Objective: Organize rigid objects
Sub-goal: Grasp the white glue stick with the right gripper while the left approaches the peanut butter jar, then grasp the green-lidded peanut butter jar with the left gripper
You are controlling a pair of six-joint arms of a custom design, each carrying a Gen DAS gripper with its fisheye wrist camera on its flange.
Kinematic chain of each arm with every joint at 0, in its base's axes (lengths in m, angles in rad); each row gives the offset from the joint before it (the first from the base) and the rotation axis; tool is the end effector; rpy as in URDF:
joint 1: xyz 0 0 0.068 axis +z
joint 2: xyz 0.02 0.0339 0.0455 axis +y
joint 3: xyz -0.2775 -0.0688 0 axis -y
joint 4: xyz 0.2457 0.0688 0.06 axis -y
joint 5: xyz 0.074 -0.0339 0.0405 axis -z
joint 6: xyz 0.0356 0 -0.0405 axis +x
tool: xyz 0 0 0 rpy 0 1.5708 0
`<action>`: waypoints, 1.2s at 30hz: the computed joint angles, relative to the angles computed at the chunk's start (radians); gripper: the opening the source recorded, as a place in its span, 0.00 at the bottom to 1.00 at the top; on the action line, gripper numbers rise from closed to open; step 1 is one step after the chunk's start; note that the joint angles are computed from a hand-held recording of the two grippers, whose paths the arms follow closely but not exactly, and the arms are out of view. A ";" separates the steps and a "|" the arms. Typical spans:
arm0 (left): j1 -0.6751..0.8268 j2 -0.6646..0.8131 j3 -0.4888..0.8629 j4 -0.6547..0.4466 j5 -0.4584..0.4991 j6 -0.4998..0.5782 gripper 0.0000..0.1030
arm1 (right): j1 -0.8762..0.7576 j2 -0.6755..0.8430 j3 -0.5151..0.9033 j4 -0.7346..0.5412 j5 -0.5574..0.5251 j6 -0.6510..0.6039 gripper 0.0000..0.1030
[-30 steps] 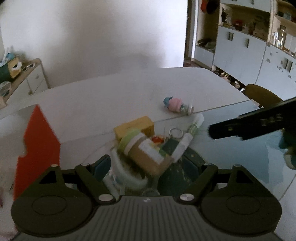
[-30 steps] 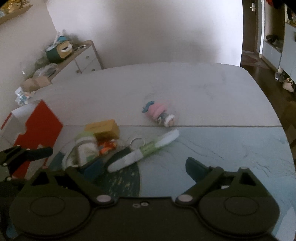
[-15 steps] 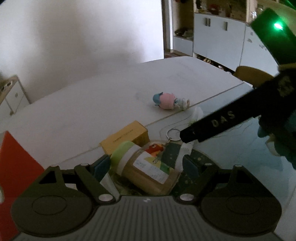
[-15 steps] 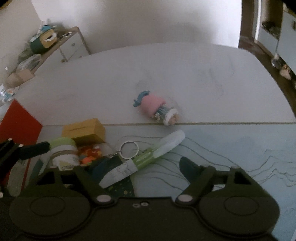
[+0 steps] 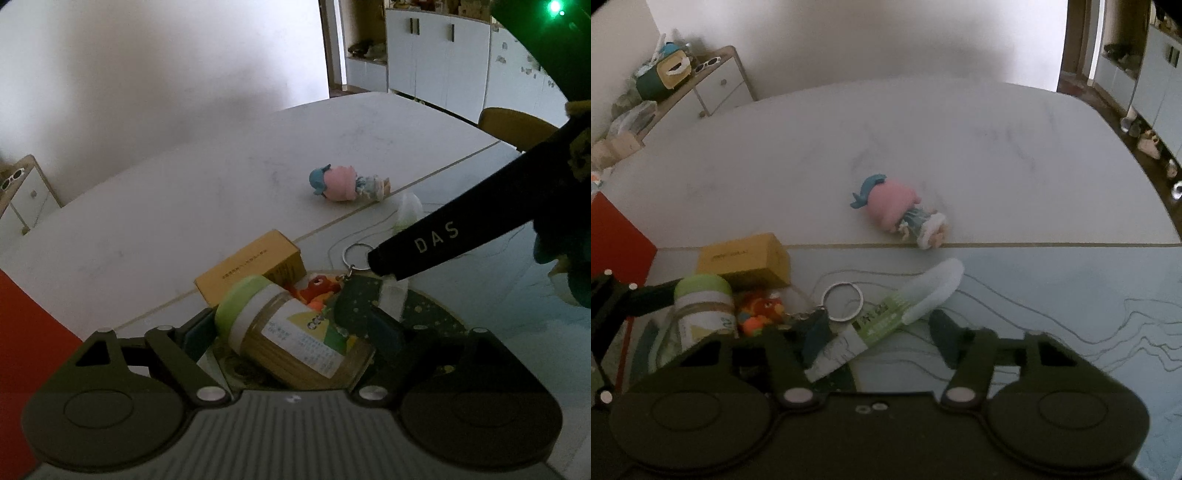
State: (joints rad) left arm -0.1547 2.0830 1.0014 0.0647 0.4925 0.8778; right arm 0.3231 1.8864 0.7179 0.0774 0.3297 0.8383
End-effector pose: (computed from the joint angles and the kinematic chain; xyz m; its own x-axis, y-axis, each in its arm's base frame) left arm 0.3727 -0.0752 0.0771 -0.2433 0.7240 -0.6454 0.8902 0.4309 0.1478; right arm 0.2950 0.0866 0.0792 -0.6806 0.5140 -0.5222 0.5193 0.8411 0.1511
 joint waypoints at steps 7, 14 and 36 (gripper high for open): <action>-0.005 -0.004 -0.010 0.014 -0.012 -0.014 0.86 | 0.010 -0.009 -0.026 0.028 0.010 0.028 0.29; -0.007 -0.028 -0.043 0.045 -0.024 -0.045 0.70 | 0.042 -0.054 -0.096 0.058 0.025 0.044 0.16; -0.006 -0.109 -0.131 -0.005 -0.061 -0.063 0.50 | 0.288 -0.170 -0.218 0.002 0.090 0.226 0.16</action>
State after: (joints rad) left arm -0.1606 1.9738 0.8703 0.0597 0.4315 0.8153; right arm 0.6106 1.7164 0.5003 0.0797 0.4197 1.0647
